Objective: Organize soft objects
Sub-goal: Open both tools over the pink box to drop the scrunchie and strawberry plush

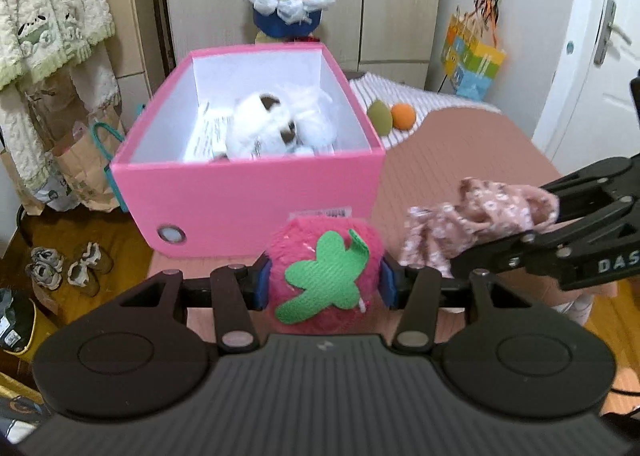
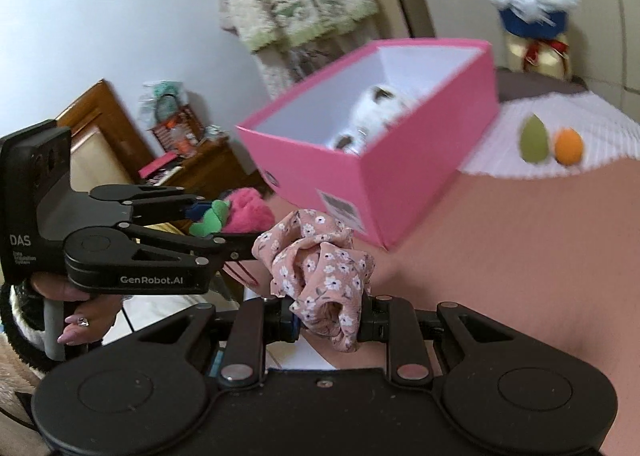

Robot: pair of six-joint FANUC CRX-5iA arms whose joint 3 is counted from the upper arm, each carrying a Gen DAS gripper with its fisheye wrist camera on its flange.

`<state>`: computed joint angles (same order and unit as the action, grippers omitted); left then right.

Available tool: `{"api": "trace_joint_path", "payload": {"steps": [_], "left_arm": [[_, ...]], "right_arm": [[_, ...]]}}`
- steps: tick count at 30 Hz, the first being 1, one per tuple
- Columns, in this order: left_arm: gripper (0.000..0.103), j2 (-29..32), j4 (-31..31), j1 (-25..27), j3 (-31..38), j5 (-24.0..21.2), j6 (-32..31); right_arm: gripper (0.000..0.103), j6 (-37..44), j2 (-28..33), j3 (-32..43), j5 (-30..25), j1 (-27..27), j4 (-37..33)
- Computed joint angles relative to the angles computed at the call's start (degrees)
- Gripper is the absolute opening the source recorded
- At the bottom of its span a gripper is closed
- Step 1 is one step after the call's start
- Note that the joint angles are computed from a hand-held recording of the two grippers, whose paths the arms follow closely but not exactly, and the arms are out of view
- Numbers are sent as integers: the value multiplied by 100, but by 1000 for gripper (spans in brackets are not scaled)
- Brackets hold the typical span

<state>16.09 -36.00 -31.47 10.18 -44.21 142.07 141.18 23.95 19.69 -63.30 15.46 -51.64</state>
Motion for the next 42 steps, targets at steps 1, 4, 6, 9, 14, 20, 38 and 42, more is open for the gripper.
{"api": "trace_joint_path", "payload": {"steps": [1, 4, 6, 9, 14, 20, 38, 42], "left_arm": [[49, -44, -48, 10, -9, 27, 4], [49, -141, -299, 41, 18, 57, 122], [49, -156, -301, 140, 74, 113, 142], [49, -152, -333, 295, 187, 208, 158], [49, -40, -77, 724, 432, 591, 99], [49, 295, 593, 1241, 815, 782, -178], [51, 1942, 1239, 1784, 2762, -202, -803], [51, 2339, 1264, 1803, 3348, -541, -1089]], "right_arm": [[27, 41, -20, 23, 16, 29, -45], [27, 100, -25, 163, 56, 80, -203], [27, 38, 22, 334, 61, 91, -322], [28, -88, 137, 633, 142, 119, -424], [28, -430, 414, 1218, 451, 296, -259], [29, -907, 862, 1961, 907, 553, 280], [32, -1838, 2788, 4540, 828, 1189, 2336], [34, -1993, 3287, 5287, 653, 1304, 2750]]}}
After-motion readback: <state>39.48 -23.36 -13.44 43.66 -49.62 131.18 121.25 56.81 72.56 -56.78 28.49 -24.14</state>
